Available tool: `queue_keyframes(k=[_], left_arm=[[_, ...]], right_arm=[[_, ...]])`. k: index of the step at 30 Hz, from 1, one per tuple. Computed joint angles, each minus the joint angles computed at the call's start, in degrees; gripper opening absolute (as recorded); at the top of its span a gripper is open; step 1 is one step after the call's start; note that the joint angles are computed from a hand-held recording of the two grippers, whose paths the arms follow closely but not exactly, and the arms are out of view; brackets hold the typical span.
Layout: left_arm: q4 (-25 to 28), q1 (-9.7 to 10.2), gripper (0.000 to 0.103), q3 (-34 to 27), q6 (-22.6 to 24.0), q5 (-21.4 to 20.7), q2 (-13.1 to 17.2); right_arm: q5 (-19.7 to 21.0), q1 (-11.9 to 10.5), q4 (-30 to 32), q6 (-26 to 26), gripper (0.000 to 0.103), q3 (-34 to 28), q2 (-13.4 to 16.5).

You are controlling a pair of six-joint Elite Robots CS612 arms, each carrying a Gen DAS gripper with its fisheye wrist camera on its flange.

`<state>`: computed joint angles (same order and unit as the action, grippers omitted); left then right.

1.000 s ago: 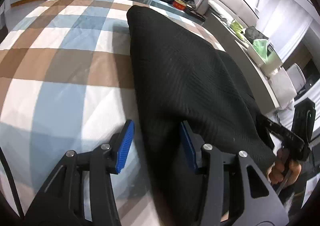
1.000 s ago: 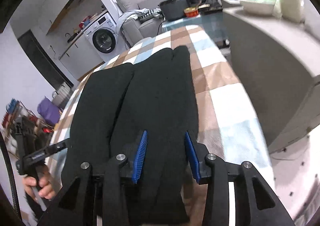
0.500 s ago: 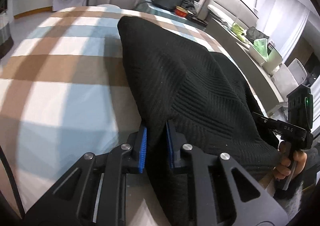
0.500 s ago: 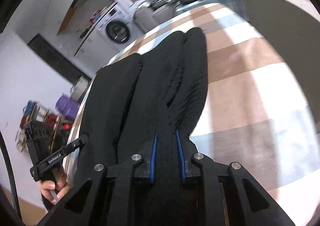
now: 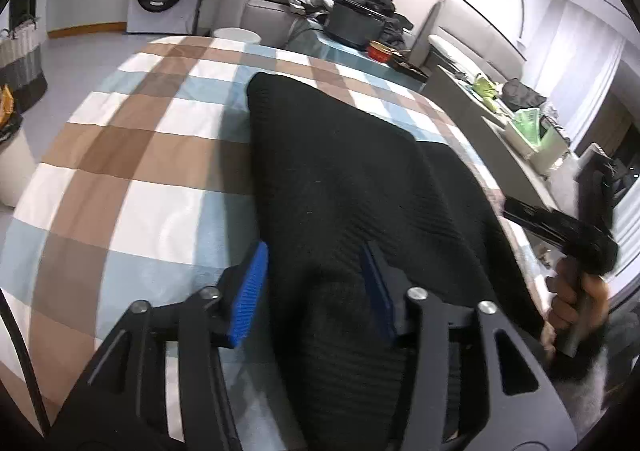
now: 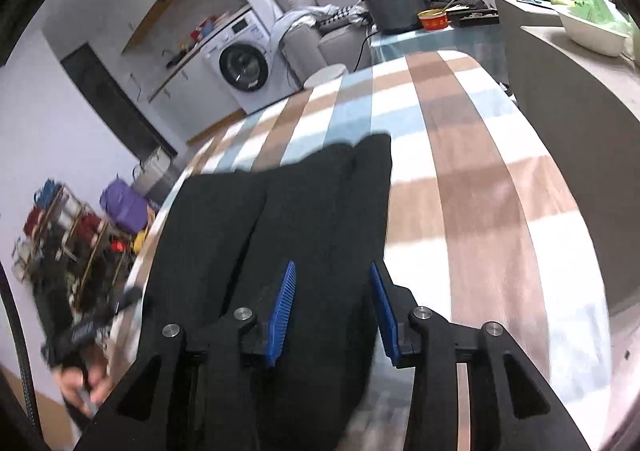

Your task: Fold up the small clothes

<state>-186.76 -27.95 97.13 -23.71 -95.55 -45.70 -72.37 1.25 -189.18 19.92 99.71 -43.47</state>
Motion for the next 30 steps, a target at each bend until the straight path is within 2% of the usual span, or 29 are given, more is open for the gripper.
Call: queue_keyframes(k=[4,5,7,9,11,13,14,16,18,21,22,24,26,28,29,30], left_arm=[[-0.3,-0.09,0.049,0.0,0.6,-0.3,0.1],[-0.1,-0.05,0.049,-0.1,0.6,-0.4,0.1],[-0.3,-0.08,0.049,0.3,0.5,-0.3,0.0],[-0.1,-0.11,0.049,0.5,0.3,0.0,-0.1],[-0.3,-0.02,0.049,0.6,-0.1,-0.1,-0.1],[-0.9,0.02,0.049,0.9,-0.4,0.1,-0.2],[-1.2,0.02,0.049,1.0,-0.5,0.2,-0.2],[-1.1,0.07,0.049,0.9,-0.3,0.0,-0.2],[-0.7,-0.04,0.049,0.8,0.0,-0.1,-0.2],[0.3,-0.32,0.049,0.7,0.9,0.2,-0.2],[0.4,-0.42,0.049,0.8,1.2,0.3,-0.3],[0.6,-0.53,0.049,0.7,1.5,0.4,-0.3],[1.0,-0.56,0.049,0.6,1.5,0.2,-0.2],[1.5,-0.58,0.049,0.5,1.4,0.0,-0.1],[1.7,-0.62,0.049,0.4,1.5,0.0,-0.1],[2.0,-0.68,0.049,0.5,1.6,0.1,-0.2]], right_arm=[[-0.5,0.4,4.3,-0.7,0.038,-4.6,2.2],[-0.4,0.5,5.2,-0.7,0.027,-5.4,2.7],[0.2,0.3,6.3,-0.8,0.018,-6.5,3.2],[0.0,0.4,4.2,-1.2,0.008,-6.3,3.2],[-0.6,0.8,0.8,-2.5,0.005,-5.1,2.6],[-5.6,1.9,-4.4,-4.0,0.004,-3.1,1.4],[-7.9,2.3,-5.5,-4.8,0.004,-2.3,0.8],[-9.3,2.4,-3.7,-4.7,0.004,-2.0,0.2],[-13.3,2.7,0.6,-4.1,0.004,-3.0,0.6],[-16.1,2.8,9.6,-2.8,0.009,-5.2,1.6],[-15.6,2.6,10.3,-1.9,0.013,-5.1,1.5],[-14.6,2.3,6.9,-1.1,0.017,-3.8,1.1],[-13.1,2.5,4.7,-2.3,0.027,-2.8,0.4],[-12.0,2.9,3.4,-3.3,0.029,-2.4,-0.2],[-10.3,3.1,3.3,-3.6,0.033,-2.1,-0.6],[-6.2,3.0,4.3,-4.0,0.037,-2.4,-0.7]])
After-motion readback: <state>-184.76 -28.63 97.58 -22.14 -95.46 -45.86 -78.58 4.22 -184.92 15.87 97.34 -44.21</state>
